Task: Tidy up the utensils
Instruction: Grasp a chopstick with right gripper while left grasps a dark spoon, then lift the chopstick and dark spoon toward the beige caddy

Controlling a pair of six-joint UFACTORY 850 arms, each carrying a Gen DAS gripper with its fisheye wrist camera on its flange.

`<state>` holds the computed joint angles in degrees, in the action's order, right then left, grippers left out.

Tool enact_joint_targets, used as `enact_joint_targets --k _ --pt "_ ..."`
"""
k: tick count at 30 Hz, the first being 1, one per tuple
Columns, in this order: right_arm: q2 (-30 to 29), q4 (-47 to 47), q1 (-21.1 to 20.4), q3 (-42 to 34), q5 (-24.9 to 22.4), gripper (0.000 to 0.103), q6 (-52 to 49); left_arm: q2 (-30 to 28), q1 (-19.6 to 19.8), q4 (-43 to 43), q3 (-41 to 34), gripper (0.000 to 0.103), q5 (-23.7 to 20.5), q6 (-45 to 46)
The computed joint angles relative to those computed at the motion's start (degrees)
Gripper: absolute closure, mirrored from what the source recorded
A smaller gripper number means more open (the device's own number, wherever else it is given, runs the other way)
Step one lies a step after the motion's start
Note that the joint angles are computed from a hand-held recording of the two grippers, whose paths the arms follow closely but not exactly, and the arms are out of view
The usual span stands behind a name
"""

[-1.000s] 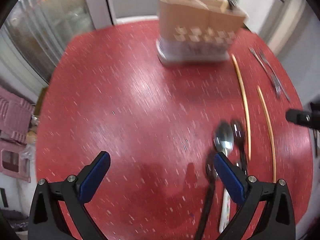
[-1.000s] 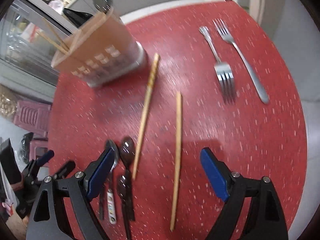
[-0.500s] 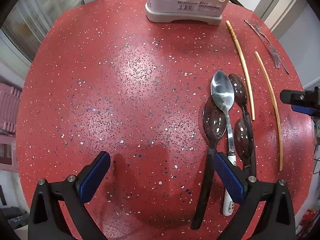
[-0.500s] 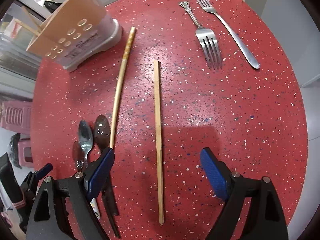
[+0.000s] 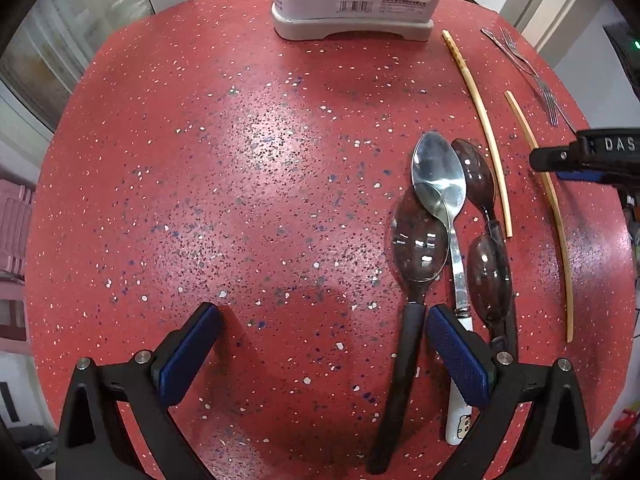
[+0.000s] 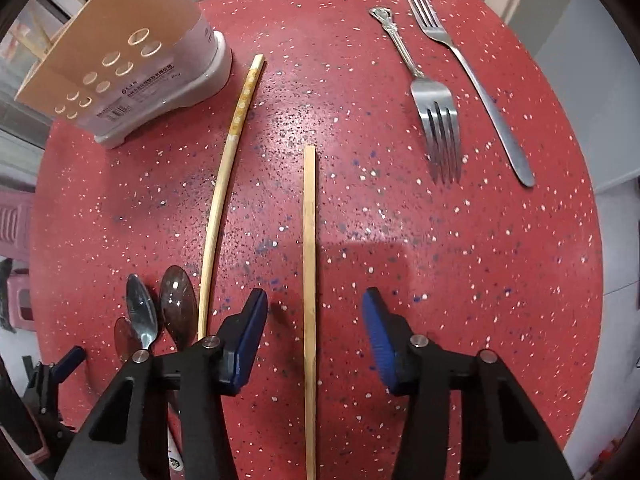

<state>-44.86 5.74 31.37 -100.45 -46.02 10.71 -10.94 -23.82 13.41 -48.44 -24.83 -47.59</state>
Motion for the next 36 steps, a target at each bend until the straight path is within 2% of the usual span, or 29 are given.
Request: enact_joint_targets --k 10,19,22,23,25,26,27,32,36 --pt "-3.5 -5.7 1.9 -5.2 -3.7 0.051 3.1 -1.2 -0.7 2.1 -2.2 0.0 -1.0 1.3" --pt "-5.7 -8.4 4.0 -8.1 -6.2 0.053 5.0 -4.2 -1.2 -1.7 -7.2 0.023 -2.8 9.0" --pt "-6.3 -8.5 4.0 -9.0 -6.8 0.055 4.7 -4.1 -1.2 -3.6 -7.7 0.044 -3.0 13.0" --pt "-6.5 -8.5 4.1 -9.4 -7.1 0.059 4.6 -4.2 -1.6 -3.2 -8.0 0.053 -3.3 12.6" --pt "-6.3 -8.0 3.9 -9.3 -7.4 0.074 4.1 -4.4 -1.3 -4.5 -8.4 0.053 -3.4 13.6" --pt "-6.5 -8.1 3.8 -9.8 -8.0 0.088 4.2 -4.3 -1.2 -5.2 -8.2 0.053 -3.1 14.0" --pt "-6.7 -7.3 3.6 -10.3 -8.4 0.096 3.6 -4.0 -1.0 -6.3 -7.8 0.053 -2.5 14.6" --pt "-6.0 -5.2 2.3 -9.9 -8.2 0.096 1.4 -1.0 1.2 -10.7 -4.6 0.053 0.4 16.7" --pt "-3.6 -0.3 0.6 -6.1 -5.0 0.096 -1.4 2.6 3.0 -13.7 -1.3 0.054 3.9 17.6"
